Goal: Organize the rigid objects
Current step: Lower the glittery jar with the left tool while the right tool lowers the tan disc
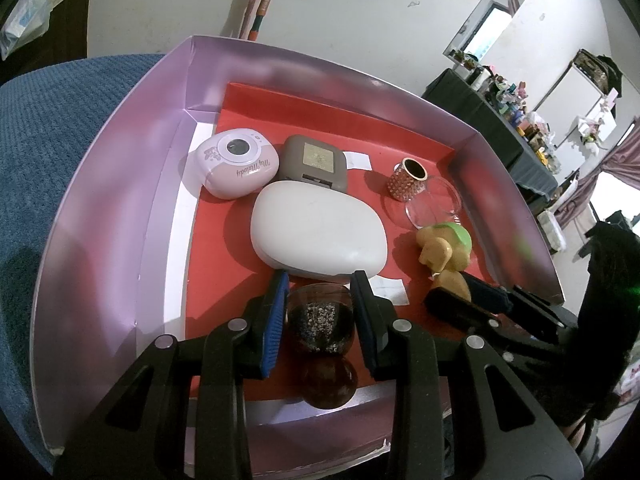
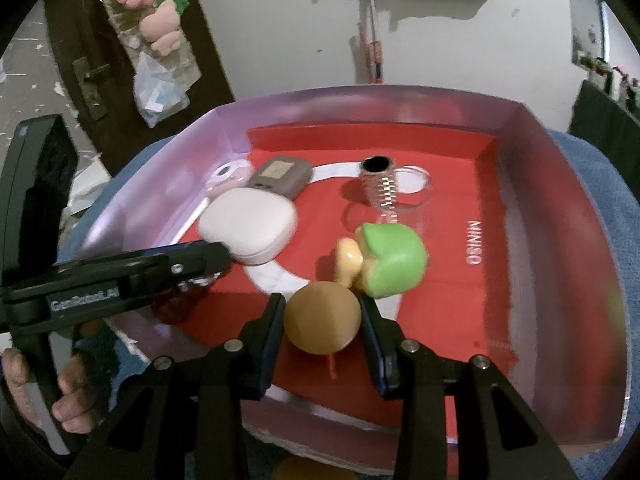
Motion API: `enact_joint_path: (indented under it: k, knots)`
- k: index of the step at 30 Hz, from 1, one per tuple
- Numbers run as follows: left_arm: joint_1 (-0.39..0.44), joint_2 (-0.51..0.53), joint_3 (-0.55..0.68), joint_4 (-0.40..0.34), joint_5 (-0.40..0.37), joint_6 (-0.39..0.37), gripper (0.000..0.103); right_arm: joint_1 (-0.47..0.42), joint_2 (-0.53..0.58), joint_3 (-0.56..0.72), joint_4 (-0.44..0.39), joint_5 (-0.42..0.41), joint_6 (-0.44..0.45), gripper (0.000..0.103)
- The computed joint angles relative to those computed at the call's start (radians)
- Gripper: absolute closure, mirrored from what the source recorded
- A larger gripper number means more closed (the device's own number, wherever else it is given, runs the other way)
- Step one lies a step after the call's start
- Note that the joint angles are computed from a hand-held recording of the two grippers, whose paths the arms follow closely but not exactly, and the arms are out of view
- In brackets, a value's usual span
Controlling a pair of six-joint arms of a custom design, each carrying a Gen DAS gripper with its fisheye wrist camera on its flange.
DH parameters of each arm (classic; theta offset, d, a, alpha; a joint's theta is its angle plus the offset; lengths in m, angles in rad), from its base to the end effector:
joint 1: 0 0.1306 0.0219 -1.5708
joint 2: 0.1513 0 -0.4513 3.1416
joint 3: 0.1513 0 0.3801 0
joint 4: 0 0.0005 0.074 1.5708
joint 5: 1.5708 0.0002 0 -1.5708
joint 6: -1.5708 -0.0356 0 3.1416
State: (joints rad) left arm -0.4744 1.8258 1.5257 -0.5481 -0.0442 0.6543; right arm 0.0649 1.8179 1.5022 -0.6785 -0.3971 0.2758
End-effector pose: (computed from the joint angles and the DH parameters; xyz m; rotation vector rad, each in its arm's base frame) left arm 0.5660 -0.2894 0.3505 -0.2425 2.4588 -0.4532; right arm 0.6142 0.0532 0.3389 -0.5705 2.4371 0.4219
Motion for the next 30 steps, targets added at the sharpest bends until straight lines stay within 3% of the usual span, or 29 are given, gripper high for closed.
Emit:
enact_joint_path:
  k: [3,10,25,30]
  knots:
    - [0.0,0.0,0.0,0.0,0.0,0.0,0.073,-0.011,0.012,0.021,-0.022,-0.028,-0.018,0.064]
    - [-0.003,0.001,0.001,-0.005,-0.008,-0.001,0.073,-0.004,0.011,0.02,-0.012,-0.012,-0.029,0.064]
    - [-0.027,0.052,0.092,-0.089,-0.084,-0.036,0.073,-0.001,0.018,0.029,-0.002,0.006,-0.046,0.064]
    - [-0.029,0.055,0.09,-0.07,-0.086,-0.041,0.073,-0.005,0.016,0.027,-0.002,0.0,-0.044,0.064]
